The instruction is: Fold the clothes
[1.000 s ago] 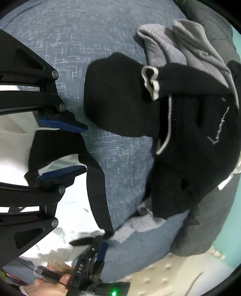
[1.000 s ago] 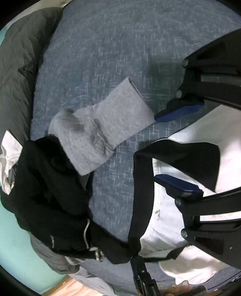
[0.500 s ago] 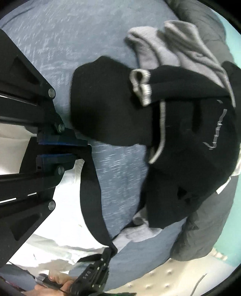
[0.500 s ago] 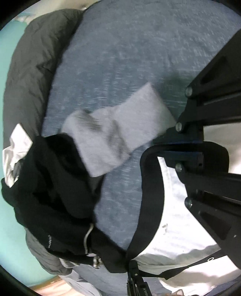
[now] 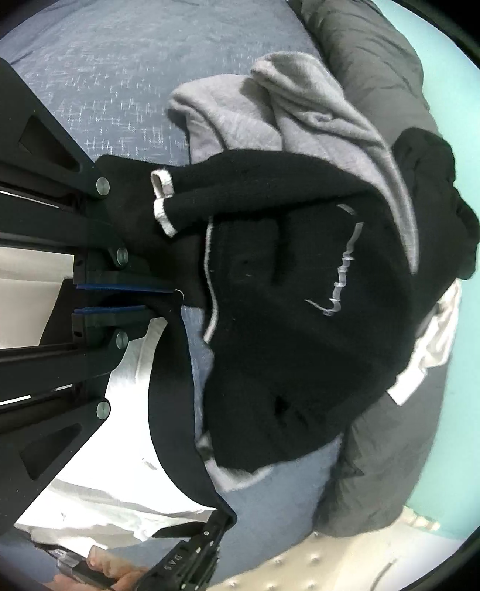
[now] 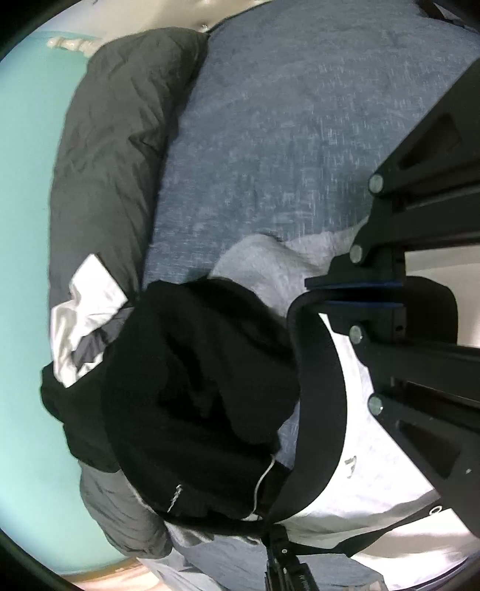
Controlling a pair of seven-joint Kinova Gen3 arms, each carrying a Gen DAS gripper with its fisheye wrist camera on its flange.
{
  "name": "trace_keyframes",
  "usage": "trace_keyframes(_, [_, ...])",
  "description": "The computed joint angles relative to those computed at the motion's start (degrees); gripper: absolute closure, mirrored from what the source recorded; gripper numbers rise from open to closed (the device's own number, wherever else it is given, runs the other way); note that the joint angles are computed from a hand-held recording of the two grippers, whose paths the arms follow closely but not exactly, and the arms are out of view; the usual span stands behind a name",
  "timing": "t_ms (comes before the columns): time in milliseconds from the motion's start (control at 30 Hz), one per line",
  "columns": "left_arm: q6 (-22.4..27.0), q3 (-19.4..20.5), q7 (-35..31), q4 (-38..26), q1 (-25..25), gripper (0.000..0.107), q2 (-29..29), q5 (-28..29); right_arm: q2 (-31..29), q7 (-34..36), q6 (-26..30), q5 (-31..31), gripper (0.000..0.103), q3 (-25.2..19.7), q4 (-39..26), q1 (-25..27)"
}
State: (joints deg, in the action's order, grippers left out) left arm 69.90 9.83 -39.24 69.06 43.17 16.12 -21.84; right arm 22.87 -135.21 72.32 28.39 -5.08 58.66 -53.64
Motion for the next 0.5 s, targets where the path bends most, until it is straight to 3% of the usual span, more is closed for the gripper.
trace_keyframes(267, [-5.58, -0.61, 3.15, 6.31, -0.19, 0.101, 0.86, 0.49, -0.64, -1.82, -8.01, -2.54, 0.098, -0.85, 8.82, 2.09])
trace_keyframes(433, [-7.94, -0.18, 3.52, 8.65, -1.16, 0.1, -0.19, 1.14, -2.93, 0.98, -13.58, -6.29, 0.095, -2.51, 12.68, 5.5])
trace_keyframes(500, [-9.66, -0.04, 3.82, 9.91, -1.78, 0.1, -1.71, 1.72, -3.76, 1.35, -14.3, -6.24, 0.088, -2.63, 13.57, 5.57])
